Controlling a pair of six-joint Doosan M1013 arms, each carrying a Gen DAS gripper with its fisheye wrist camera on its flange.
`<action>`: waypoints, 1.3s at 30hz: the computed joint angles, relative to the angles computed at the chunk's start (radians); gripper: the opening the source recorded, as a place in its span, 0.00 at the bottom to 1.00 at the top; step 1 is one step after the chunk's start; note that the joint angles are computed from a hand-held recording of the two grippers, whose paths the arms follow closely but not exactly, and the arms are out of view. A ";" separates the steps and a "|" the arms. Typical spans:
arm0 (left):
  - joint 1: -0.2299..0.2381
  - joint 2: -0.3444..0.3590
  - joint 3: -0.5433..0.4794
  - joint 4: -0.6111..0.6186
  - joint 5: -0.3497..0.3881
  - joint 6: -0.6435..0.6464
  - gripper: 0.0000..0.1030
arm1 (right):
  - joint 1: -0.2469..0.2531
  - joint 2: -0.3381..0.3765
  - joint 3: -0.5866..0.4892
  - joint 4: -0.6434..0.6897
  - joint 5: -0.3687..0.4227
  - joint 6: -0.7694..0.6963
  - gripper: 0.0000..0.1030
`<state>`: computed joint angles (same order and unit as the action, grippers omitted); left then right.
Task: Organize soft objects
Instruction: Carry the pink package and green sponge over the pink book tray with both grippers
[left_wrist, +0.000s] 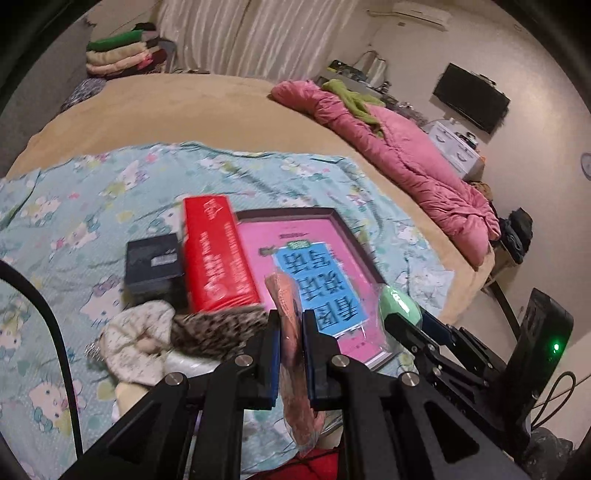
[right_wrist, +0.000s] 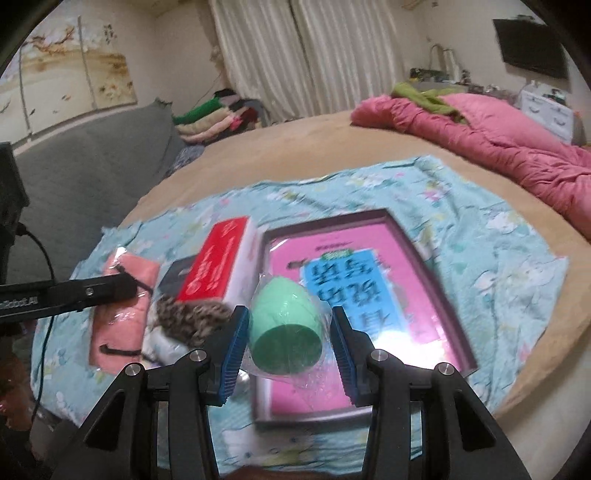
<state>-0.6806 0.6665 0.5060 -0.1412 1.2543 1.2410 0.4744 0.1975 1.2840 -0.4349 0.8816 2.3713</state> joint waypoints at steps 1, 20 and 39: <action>-0.004 0.010 -0.020 0.003 0.006 0.001 0.11 | -0.003 -0.001 -0.001 -0.012 0.008 0.006 0.45; -0.047 0.189 -0.291 -0.056 0.122 0.050 0.11 | -0.078 -0.028 0.052 -0.033 0.040 0.077 0.45; -0.067 0.332 -0.459 -0.059 0.221 0.039 0.11 | -0.103 -0.011 0.096 0.047 0.087 0.006 0.45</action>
<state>-0.7476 0.9986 0.0469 -0.2001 1.4753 1.2800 0.3711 0.1869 1.3800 -0.3875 0.9689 2.3771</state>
